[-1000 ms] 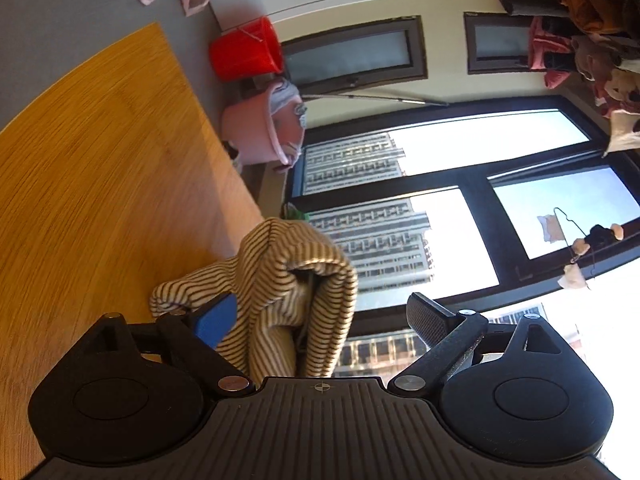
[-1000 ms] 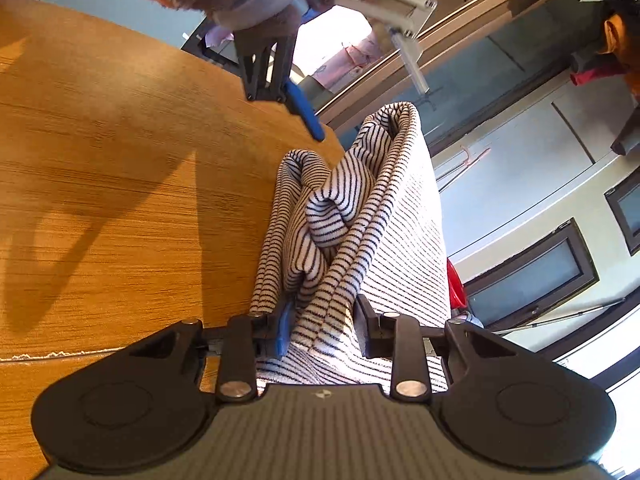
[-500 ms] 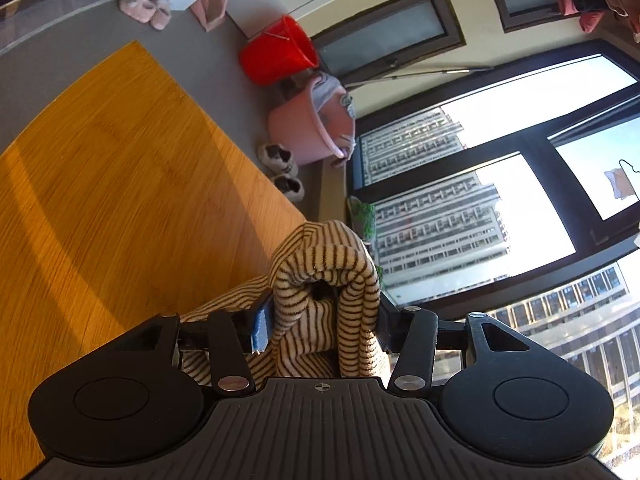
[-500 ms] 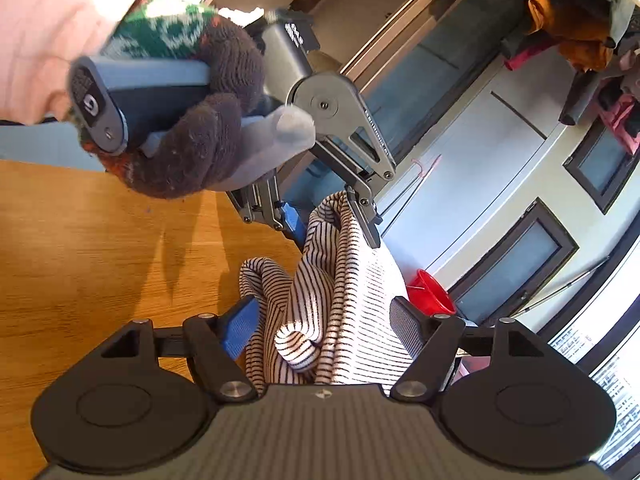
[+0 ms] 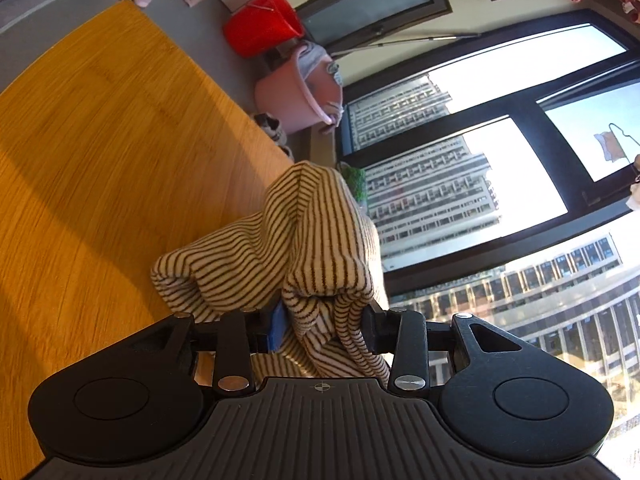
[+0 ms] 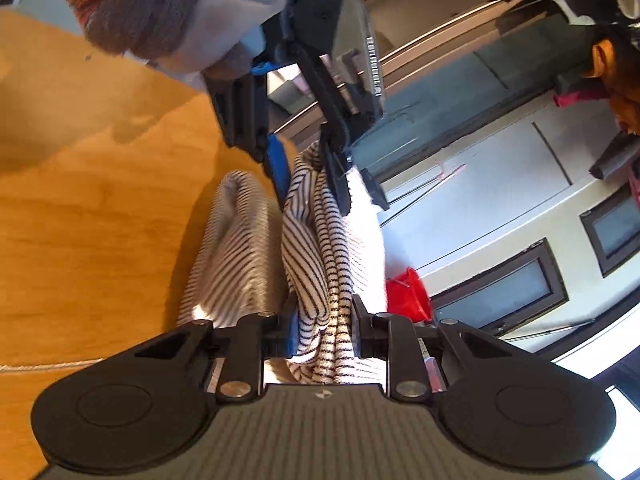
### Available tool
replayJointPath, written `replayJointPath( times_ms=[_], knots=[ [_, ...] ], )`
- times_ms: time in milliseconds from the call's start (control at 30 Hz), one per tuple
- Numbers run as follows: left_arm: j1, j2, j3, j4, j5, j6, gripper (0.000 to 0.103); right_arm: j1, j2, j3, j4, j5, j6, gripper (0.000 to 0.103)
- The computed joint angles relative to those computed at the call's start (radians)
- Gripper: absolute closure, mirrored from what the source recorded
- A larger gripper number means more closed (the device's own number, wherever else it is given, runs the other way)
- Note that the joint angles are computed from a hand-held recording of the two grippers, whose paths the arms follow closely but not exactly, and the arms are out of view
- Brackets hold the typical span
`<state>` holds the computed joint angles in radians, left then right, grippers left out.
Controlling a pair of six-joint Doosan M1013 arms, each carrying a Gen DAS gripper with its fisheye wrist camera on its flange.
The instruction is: Fold clothes
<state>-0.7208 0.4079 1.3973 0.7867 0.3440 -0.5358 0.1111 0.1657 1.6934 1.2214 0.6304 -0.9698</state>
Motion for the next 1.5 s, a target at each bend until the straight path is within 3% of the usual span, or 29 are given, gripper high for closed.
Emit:
replayJointPath(
  times_ms=[100, 267, 333, 367, 467, 533, 567, 600, 667, 733, 800, 867, 967, 1067, 1133, 1200, 1300, 1367, 1500],
  knots=[
    [-0.002, -0.014, 0.019, 0.042, 0.032, -0.053, 0.06, 0.018, -0.015, 0.075, 0.138, -0.039, -0.181, 0.08],
    [-0.031, -0.057, 0.019, 0.192, 0.189, -0.111, 0.055, 0.05, -0.021, 0.087, 0.132, -0.083, -0.203, 0.078],
    [-0.042, -0.067, 0.022, 0.28, 0.179, -0.165, 0.055, 0.048, -0.016, 0.079, 0.102, -0.072, -0.147, 0.078],
    [-0.044, -0.064, 0.017, 0.319, 0.141, -0.192, 0.055, 0.047, -0.016, 0.075, 0.084, -0.069, -0.112, 0.078],
    [-0.037, -0.026, -0.028, 0.246, 0.048, -0.124, 0.055, 0.05, -0.015, 0.065, 0.043, -0.067, -0.043, 0.077],
    [-0.03, 0.007, -0.063, 0.121, 0.024, -0.02, 0.055, 0.048, -0.014, 0.048, -0.013, -0.047, 0.063, 0.075],
    [-0.027, 0.016, -0.068, 0.066, 0.048, 0.027, 0.058, 0.042, -0.012, 0.033, -0.057, -0.019, 0.145, 0.074],
    [-0.024, 0.023, -0.07, 0.024, 0.068, 0.06, 0.064, 0.027, -0.007, 0.002, -0.127, 0.052, 0.275, 0.073],
    [-0.014, 0.018, -0.042, 0.034, 0.07, 0.019, 0.094, -0.015, 0.014, -0.081, -0.222, 0.252, 0.516, 0.063],
    [-0.007, 0.01, -0.023, 0.047, 0.068, -0.007, 0.098, -0.057, 0.047, -0.168, -0.242, 0.447, 0.712, 0.056],
    [-0.005, 0.005, -0.024, 0.025, 0.088, 0.051, 0.098, -0.082, 0.08, -0.235, -0.217, 0.546, 0.863, 0.055],
    [-0.006, 0.005, -0.034, -0.007, 0.109, 0.115, 0.098, -0.092, 0.126, -0.303, -0.161, 0.548, 1.019, 0.049],
    [-0.005, 0.004, -0.037, -0.02, 0.118, 0.149, 0.098, -0.103, 0.194, -0.342, -0.109, 0.463, 1.279, 0.047],
    [-0.003, -0.006, -0.024, 0.004, 0.127, 0.132, 0.098, -0.093, 0.251, -0.383, -0.186, 0.466, 1.485, 0.048],
    [-0.005, -0.013, -0.02, 0.023, 0.159, 0.124, 0.098, -0.086, 0.247, -0.362, -0.224, 0.489, 1.485, 0.048],
    [-0.005, -0.023, -0.014, 0.035, 0.189, 0.112, 0.098, -0.081, 0.208, -0.308, -0.244, 0.494, 1.372, 0.045],
    [-0.011, -0.048, 0.005, 0.059, 0.21, 0.09, 0.075, -0.078, 0.172, -0.273, -0.254, 0.535, 1.29, 0.043],
    [-0.028, -0.066, 0.009, 0.076, 0.262, 0.092, 0.033, -0.085, 0.161, -0.271, -0.228, 0.557, 1.264, 0.043],
    [-0.051, -0.088, 0.026, 0.101, 0.262, 0.117, 0.031, -0.098, 0.184, -0.306, -0.153, 0.557, 1.363, 0.041]
  ],
)
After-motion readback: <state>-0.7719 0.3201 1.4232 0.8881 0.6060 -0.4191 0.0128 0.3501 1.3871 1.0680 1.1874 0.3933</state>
